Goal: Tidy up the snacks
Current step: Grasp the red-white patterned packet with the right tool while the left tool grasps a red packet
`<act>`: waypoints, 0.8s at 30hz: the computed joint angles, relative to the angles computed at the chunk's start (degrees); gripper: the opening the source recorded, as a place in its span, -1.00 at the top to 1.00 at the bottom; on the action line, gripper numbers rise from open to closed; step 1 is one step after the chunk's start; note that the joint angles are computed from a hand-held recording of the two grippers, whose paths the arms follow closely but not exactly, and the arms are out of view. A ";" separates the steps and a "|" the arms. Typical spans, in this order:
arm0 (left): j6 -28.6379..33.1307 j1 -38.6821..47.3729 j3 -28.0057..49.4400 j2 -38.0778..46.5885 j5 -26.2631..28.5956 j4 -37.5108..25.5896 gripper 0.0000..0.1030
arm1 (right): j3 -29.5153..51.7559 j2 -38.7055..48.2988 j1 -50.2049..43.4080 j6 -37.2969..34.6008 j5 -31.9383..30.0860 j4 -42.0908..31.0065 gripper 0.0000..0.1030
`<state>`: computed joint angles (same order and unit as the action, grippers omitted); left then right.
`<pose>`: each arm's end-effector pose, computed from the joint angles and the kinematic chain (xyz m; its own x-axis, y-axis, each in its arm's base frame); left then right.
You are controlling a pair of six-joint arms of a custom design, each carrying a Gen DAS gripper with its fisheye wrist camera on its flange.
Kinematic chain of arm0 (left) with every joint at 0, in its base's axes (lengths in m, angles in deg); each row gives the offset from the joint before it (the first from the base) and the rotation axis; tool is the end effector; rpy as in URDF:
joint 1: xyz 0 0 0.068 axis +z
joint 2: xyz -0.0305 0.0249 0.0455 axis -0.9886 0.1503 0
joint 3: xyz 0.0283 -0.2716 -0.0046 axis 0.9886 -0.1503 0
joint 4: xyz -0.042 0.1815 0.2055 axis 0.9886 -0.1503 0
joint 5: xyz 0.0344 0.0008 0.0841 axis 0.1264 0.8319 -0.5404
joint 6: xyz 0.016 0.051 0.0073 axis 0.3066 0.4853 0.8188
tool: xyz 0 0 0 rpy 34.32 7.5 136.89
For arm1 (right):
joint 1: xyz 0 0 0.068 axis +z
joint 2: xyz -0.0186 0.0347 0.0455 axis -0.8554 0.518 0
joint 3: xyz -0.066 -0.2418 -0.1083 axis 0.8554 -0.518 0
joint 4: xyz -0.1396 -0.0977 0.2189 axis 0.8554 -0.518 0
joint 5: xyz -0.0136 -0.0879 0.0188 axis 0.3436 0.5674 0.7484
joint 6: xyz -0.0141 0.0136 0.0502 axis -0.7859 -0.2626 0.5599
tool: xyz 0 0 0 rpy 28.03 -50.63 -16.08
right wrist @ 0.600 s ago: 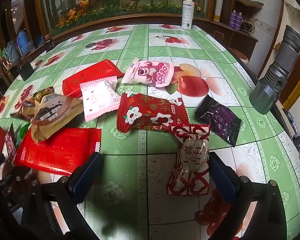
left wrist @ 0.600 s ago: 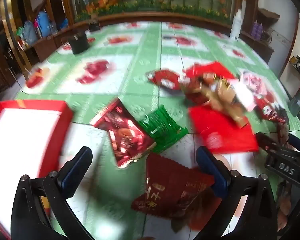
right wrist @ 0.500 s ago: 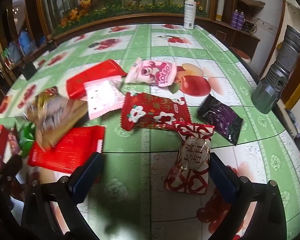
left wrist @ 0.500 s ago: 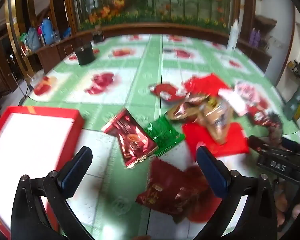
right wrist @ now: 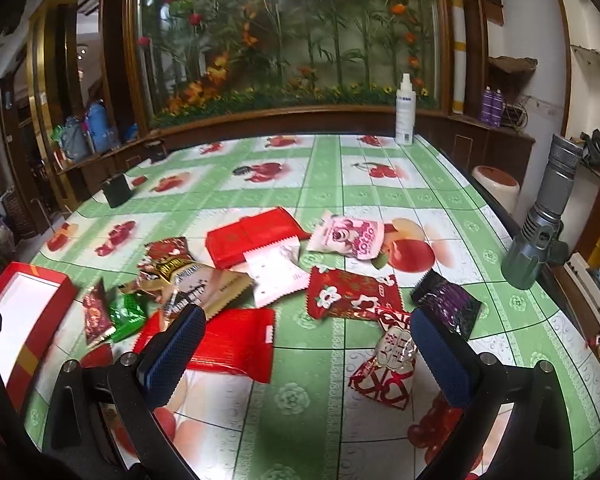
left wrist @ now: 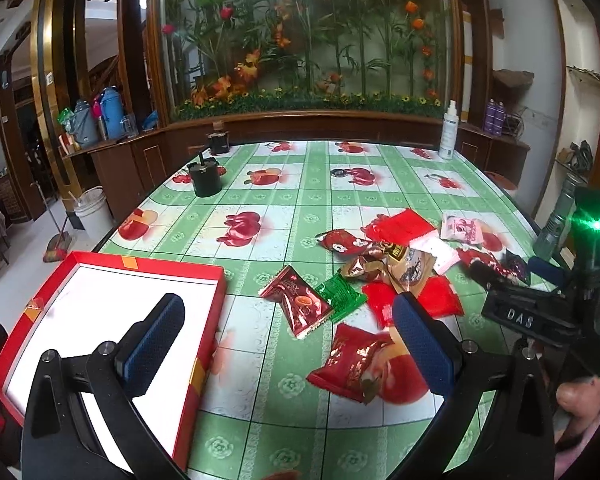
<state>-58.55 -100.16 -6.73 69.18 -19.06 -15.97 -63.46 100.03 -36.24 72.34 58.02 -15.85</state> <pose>0.2410 -0.0782 0.1788 -0.5432 0.1591 -0.8244 0.2293 0.9727 0.0366 0.2343 0.0807 0.1347 -0.5635 0.1914 -0.8036 0.2234 0.9719 0.0749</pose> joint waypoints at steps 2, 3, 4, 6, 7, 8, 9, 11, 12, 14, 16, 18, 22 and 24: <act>1.46 2.35 0.61 0.78 3.91 -1.68 -1.00 | -0.34 -0.88 -0.42 0.39 -0.37 -0.70 -1.00; 1.68 4.05 -0.19 1.08 6.11 -0.94 -1.00 | -0.48 -1.16 -1.13 0.69 -0.81 -0.85 -1.00; 1.53 4.98 -0.35 1.30 6.91 -1.10 -1.00 | -1.01 -1.84 -1.65 0.98 -1.40 -0.88 -1.00; 1.35 8.12 -1.46 1.93 9.76 -0.38 -1.00 | -1.89 -2.90 -2.71 2.02 -3.04 -0.65 -1.00; 1.47 9.91 -1.64 2.40 11.72 -0.74 -1.00 | -2.37 -3.46 -3.28 2.27 -4.13 -0.20 -1.00; 1.10 11.43 -2.29 2.78 13.78 -0.29 -1.00 | -2.65 -3.77 -3.34 2.36 -4.64 0.16 -1.00; 1.25 12.70 -2.66 2.95 14.72 -0.39 -1.00 | -2.82 -4.01 -3.22 2.33 -5.05 0.44 -1.00; 1.57 14.02 -3.63 2.58 15.84 -0.61 -1.00 | -2.39 -3.51 -2.69 1.70 -5.58 0.40 -1.00; 2.88 13.32 -3.35 2.22 14.35 -1.64 -1.00 | -1.88 -2.81 -2.26 1.26 -5.69 0.26 -1.00; 4.07 12.17 -3.67 1.88 14.26 -2.07 -1.00 | -0.68 -1.10 -1.23 0.02 -6.22 -0.35 -1.00; 4.40 9.40 -3.75 2.16 12.87 -2.15 -1.00 | 0.46 -0.03 -0.34 -1.55 -6.94 -1.66 -0.99; 4.39 6.40 -3.19 2.62 11.91 -2.92 -1.00 | 0.54 -1.28 0.33 -2.75 -4.34 -3.17 -0.98; 6.22 0.63 -1.09 4.11 9.62 -3.98 -1.00 | -8.67 -17.73 -5.92 -2.46 -4.98 -1.79 -1.00; 7.38 -0.89 0.37 6.25 9.17 -3.83 -1.00 | -13.22 -28.73 -15.09 -5.36 -13.09 -5.42 -1.00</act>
